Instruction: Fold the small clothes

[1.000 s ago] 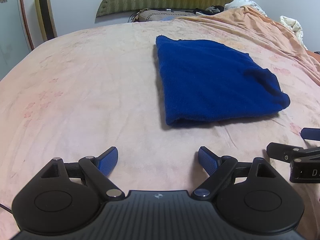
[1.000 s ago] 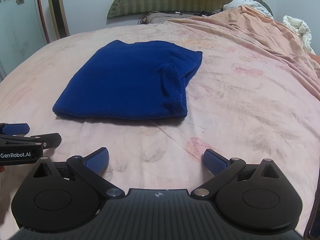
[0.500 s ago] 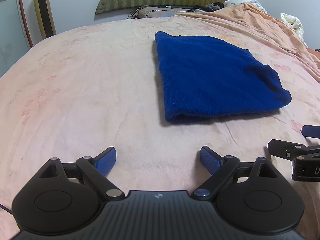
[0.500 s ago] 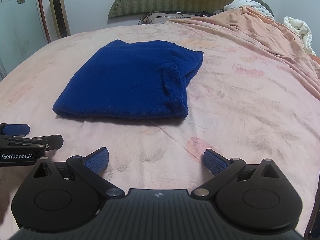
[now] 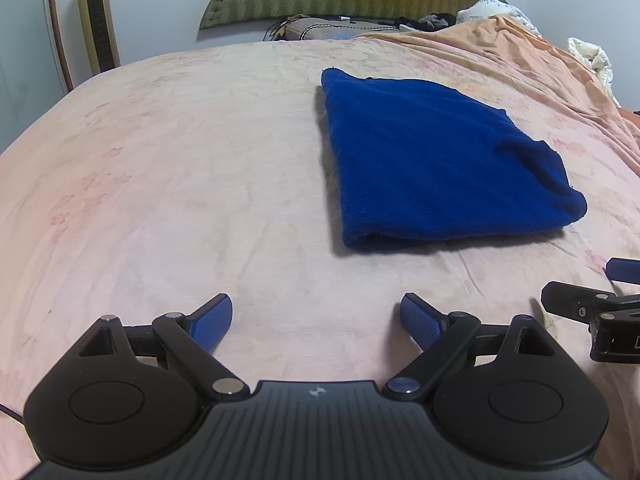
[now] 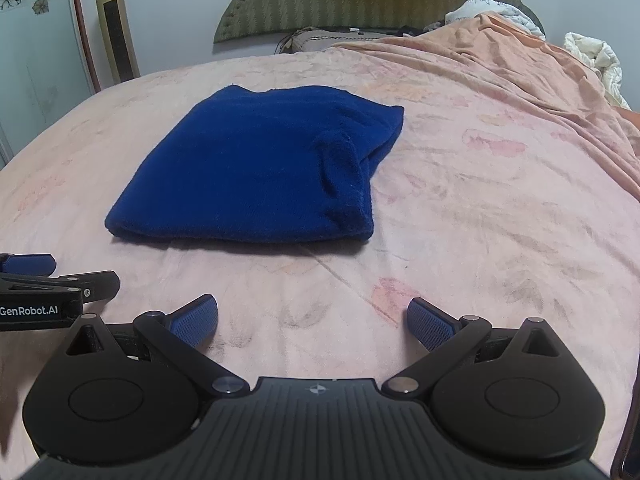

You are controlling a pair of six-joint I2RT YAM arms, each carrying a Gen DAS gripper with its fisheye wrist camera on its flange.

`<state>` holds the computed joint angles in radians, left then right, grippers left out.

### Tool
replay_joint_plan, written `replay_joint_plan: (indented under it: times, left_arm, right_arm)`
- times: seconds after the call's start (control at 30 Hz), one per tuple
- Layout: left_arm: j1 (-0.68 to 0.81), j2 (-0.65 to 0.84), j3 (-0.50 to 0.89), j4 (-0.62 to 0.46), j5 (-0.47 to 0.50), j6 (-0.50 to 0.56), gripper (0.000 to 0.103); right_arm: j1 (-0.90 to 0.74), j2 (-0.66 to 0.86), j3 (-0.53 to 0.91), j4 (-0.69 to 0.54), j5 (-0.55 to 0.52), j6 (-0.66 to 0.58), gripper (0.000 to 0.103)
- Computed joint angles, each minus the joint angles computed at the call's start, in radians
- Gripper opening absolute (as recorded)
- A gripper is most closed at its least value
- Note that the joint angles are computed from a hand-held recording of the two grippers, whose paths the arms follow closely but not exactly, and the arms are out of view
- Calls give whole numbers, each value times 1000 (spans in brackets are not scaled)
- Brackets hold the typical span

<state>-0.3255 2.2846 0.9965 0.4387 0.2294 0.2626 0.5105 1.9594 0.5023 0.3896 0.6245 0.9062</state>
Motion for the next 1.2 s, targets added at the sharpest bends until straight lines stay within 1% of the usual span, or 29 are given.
replay_joint_plan:
  times: [0.17, 0.37, 0.5, 0.67, 1.2]
  left_arm:
    - [0, -3, -4, 4, -6, 2, 92]
    - [4, -7, -5, 0, -8, 2, 92]
    - [6, -6, -1, -4, -7, -2, 92]
    - [8, -7, 0, -6, -7, -2, 92]
    - [20, -12, 0, -9, -10, -7, 92]
  right_arm:
    - [13, -7, 21, -32, 13, -10, 102]
    - [11, -4, 27, -41, 11, -1, 102]
    - [5, -5, 19, -33, 7, 7, 102]
    - [6, -4, 16, -15, 4, -12, 102]
    - [12, 4, 37, -24, -1, -22, 102]
